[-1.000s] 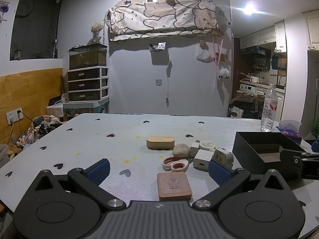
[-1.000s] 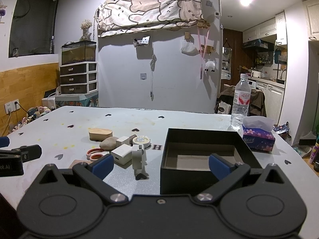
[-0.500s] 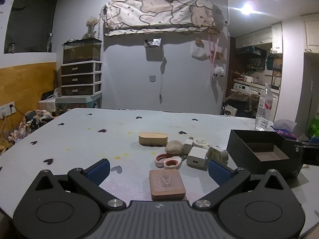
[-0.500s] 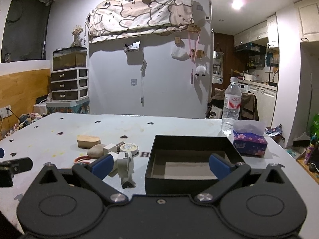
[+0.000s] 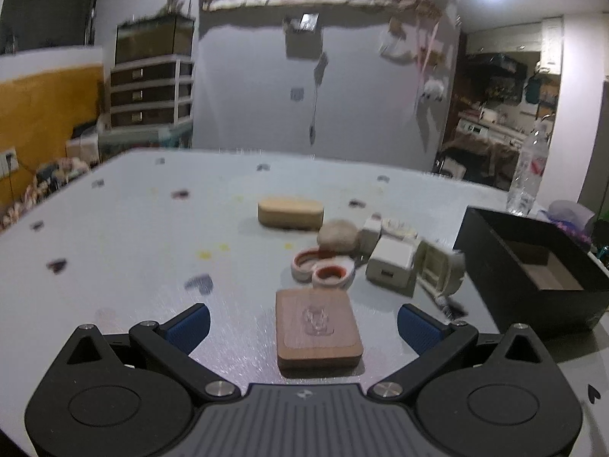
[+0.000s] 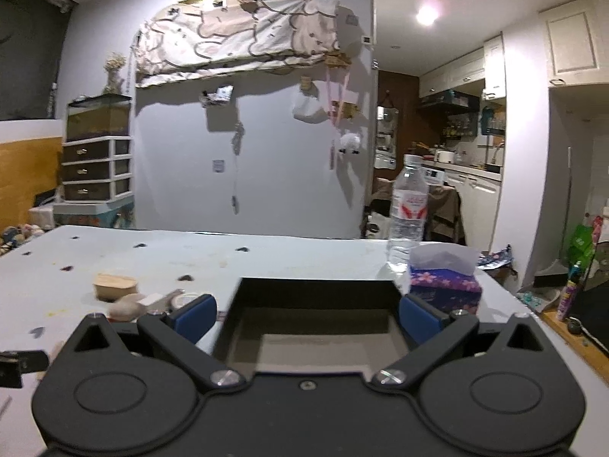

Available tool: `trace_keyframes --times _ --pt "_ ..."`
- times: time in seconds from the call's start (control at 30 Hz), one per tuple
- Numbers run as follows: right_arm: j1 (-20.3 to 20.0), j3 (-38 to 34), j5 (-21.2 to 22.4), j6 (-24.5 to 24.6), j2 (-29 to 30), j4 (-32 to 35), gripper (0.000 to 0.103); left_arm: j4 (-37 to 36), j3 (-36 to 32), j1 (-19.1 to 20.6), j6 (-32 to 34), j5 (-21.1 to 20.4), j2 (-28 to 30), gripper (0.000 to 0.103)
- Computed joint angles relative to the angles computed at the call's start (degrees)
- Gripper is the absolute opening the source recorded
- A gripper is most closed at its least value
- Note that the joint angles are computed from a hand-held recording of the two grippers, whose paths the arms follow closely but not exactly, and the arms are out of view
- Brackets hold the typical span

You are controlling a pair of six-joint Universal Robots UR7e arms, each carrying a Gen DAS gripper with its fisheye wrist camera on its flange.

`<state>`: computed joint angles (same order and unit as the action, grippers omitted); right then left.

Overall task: Organize rigid objects
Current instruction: 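Move the left gripper to the square wooden block and close on it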

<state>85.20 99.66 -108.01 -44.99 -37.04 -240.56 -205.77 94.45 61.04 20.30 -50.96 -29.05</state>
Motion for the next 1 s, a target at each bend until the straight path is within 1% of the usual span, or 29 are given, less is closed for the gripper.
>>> trace_keyframes --times 0.07,0.2,0.27,0.3,0.4,0.43,0.47,0.5,0.53,0.57,0.6,0.67,0.7,0.73,0.77,0.8,0.9,1.0 --pt "-0.5 -0.7 -1.0 0.5 -0.6 1.4 0.103 3.3 -1.4 0.6 -2.0 0.0 0.3 0.103" --pt "-2.0 -1.4 -2.1 2.4 -2.5 5.3 0.101 7.5 -3.9 1.2 -4.4 0.4 1.4 0.101" --pt "-2.7 -2.2 -3.2 3.6 -3.2 7.1 0.094 9.5 -4.9 1.5 -5.2 0.4 1.8 0.098" --pt "-3.0 -2.6 -4.0 4.4 -3.7 8.4 0.092 10.7 -5.5 1.6 -5.6 0.4 2.0 0.097" --pt "-4.1 -3.6 -5.8 7.4 -5.1 12.8 0.082 12.8 -7.1 1.7 -5.8 1.3 3.2 0.089" --pt "-4.6 -3.7 -5.7 8.6 -5.7 14.5 0.076 13.2 -7.4 1.8 -5.8 1.5 3.4 0.087" --pt "-5.1 -3.8 -5.3 9.4 -6.0 15.7 0.068 12.1 -7.7 1.7 -4.8 2.0 4.0 0.087" --pt "-5.6 -4.0 -5.1 10.2 -6.4 17.1 0.064 11.4 -7.9 1.6 -3.9 2.6 4.5 0.087" --pt "-5.9 -4.5 -5.3 10.9 -6.5 18.5 0.055 10.8 -8.1 1.6 -3.2 2.9 4.8 0.087" --pt "-6.2 -5.1 -5.8 11.6 -6.5 19.8 0.048 10.3 -8.2 1.5 -2.6 3.0 5.1 0.086" --pt "-6.5 -5.6 -6.0 12.2 -6.5 21.2 0.045 10.1 -8.4 1.5 -2.1 3.3 5.3 0.086" --pt "-7.1 -6.0 -4.9 12.8 -6.8 24.1 0.035 9.0 -8.7 1.4 -0.9 3.8 5.9 0.086" --pt "-7.2 -6.3 -4.8 13.0 -6.8 25.4 0.034 8.4 -8.8 1.3 -0.3 4.0 6.2 0.086" --pt "-7.3 -6.9 -5.0 13.2 -6.7 26.8 0.028 7.9 -9.1 1.3 0.3 4.3 6.5 0.086" --pt "-7.2 -7.3 -5.7 13.1 -6.6 27.9 0.020 7.2 -9.3 1.2 1.0 4.5 6.9 0.085" --pt "-7.2 -8.0 -6.3 13.1 -6.3 28.9 0.019 6.6 -9.4 1.2 1.7 4.6 7.2 0.085" --pt "-7.4 -9.5 -6.2 14.2 -6.2 33.3 0.016 5.7 -9.4 1.3 2.3 4.2 7.4 0.085" --pt "-6.9 -11.8 -8.9 14.1 -5.4 36.6 0.017 5.7 -9.4 1.4 2.4 3.9 7.3 0.084"
